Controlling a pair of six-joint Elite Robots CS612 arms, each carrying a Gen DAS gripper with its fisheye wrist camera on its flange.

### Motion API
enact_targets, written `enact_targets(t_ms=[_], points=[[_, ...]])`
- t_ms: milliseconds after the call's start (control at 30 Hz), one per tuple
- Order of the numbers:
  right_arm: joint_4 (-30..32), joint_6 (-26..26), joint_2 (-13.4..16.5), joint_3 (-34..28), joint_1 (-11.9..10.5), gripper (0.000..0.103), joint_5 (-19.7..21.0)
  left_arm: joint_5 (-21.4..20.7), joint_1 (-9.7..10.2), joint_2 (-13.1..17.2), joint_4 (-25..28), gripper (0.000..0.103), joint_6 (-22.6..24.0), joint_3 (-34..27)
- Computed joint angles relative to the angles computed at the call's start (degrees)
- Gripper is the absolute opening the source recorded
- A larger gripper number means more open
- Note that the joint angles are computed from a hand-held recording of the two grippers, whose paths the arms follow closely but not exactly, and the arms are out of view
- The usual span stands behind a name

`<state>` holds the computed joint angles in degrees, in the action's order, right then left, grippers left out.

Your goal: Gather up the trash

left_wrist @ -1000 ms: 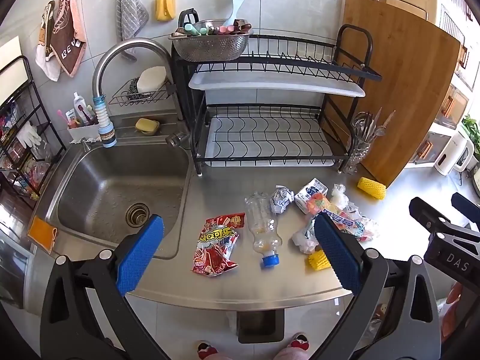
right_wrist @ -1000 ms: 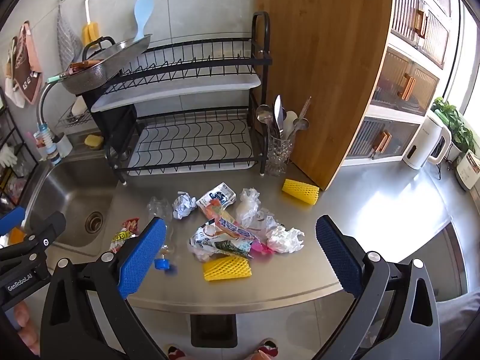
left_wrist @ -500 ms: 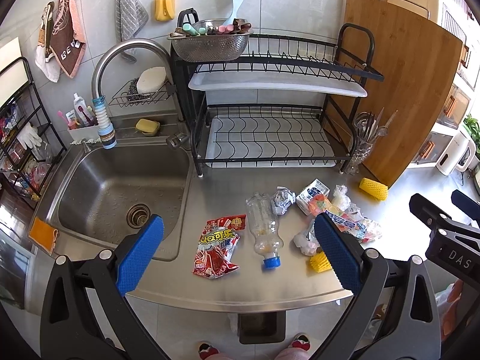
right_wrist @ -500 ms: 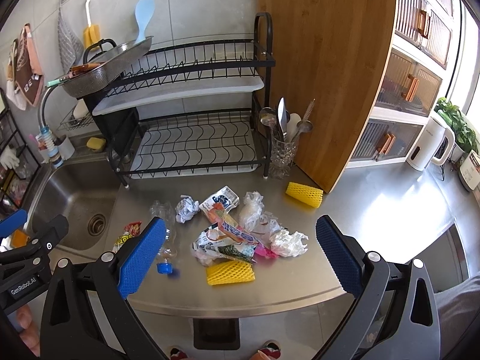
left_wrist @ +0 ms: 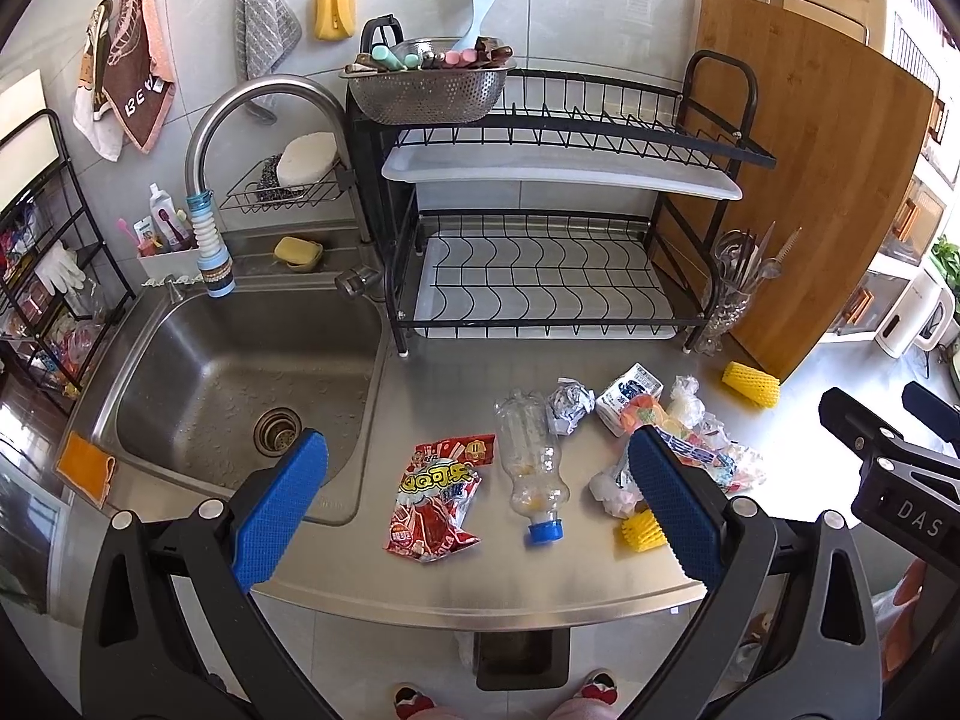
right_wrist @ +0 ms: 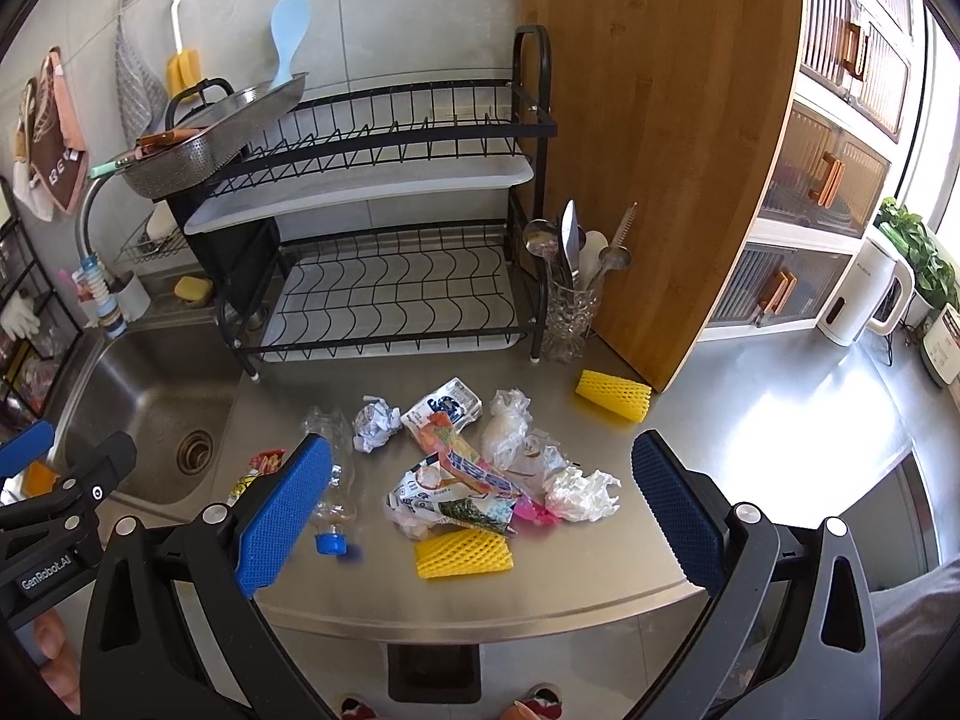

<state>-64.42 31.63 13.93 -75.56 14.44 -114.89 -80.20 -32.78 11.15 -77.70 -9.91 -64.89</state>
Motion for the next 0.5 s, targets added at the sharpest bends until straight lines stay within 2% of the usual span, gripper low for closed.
enact_targets(t_ms=[500], points=[[0.1,0.3,0.1,-0.2,0.0,0.100,-0.2,0.2,-0.05,0.2,0.3,0.095,-0.1,-0.5]])
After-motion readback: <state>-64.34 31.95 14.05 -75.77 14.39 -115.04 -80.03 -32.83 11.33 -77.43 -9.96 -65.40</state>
